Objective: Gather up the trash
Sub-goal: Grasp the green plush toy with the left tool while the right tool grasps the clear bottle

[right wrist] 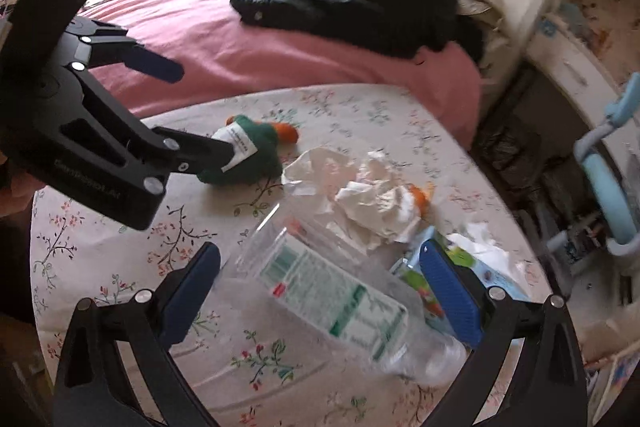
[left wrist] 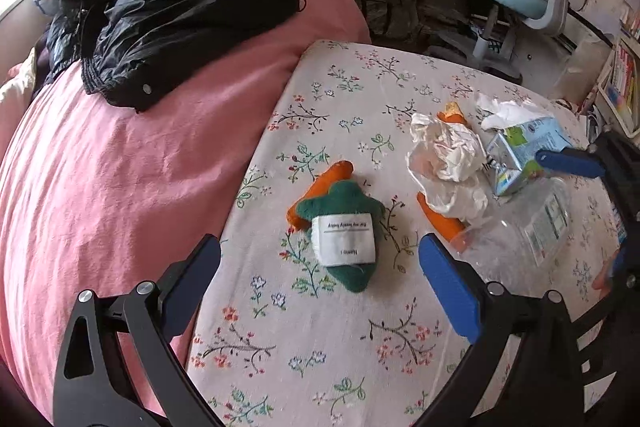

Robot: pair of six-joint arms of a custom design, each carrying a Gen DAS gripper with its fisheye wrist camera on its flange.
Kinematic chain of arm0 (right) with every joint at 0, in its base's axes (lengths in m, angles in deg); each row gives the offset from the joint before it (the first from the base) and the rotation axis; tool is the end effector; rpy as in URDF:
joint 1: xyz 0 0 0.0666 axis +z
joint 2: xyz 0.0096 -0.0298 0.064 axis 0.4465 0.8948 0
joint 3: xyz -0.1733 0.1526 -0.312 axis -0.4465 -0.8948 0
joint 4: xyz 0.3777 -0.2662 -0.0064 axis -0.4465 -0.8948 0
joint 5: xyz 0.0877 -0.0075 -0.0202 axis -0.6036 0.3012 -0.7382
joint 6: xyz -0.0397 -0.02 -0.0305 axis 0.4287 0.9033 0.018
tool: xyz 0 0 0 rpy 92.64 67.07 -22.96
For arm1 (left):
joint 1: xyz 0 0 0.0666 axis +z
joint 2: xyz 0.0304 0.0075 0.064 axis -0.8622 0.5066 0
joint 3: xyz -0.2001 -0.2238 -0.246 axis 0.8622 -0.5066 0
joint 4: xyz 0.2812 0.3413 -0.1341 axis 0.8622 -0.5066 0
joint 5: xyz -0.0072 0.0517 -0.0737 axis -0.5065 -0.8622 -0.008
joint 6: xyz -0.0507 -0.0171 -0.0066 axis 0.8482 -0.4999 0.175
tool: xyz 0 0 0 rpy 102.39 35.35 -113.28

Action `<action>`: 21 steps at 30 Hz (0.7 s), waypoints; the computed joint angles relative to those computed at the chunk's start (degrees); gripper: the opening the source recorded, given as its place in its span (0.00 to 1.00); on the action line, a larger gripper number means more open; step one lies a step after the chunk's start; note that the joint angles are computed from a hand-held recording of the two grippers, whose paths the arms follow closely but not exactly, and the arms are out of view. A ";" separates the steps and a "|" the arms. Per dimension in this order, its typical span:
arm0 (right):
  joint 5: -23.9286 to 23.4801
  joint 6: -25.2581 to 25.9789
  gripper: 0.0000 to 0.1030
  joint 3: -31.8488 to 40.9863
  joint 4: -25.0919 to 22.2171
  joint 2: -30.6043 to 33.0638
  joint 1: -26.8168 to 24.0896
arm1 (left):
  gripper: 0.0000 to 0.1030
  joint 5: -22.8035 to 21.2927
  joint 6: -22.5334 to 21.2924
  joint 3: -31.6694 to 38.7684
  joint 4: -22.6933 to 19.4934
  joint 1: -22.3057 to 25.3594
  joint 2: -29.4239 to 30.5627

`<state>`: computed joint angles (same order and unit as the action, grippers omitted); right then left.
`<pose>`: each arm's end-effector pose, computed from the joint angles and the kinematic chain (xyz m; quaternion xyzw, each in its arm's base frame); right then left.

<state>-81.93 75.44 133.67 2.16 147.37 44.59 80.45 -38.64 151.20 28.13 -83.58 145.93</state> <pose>0.5225 0.1659 0.3107 -0.2141 0.9251 -0.0327 0.3119 0.5806 -0.2596 0.3147 0.2257 0.9296 -0.0572 0.2856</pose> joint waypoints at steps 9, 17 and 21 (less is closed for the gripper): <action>-4.84 -9.45 0.79 -2.73 -6.67 -2.56 -0.39 | 0.91 2.13 5.10 4.54 -2.15 1.15 5.44; -2.30 -21.97 0.72 -8.34 -11.04 -9.20 0.34 | 0.30 13.23 3.45 6.83 -7.17 1.92 7.69; -7.12 -31.28 0.71 -11.40 -11.55 -12.79 -1.00 | 0.25 14.52 -2.08 4.77 -9.06 0.94 5.89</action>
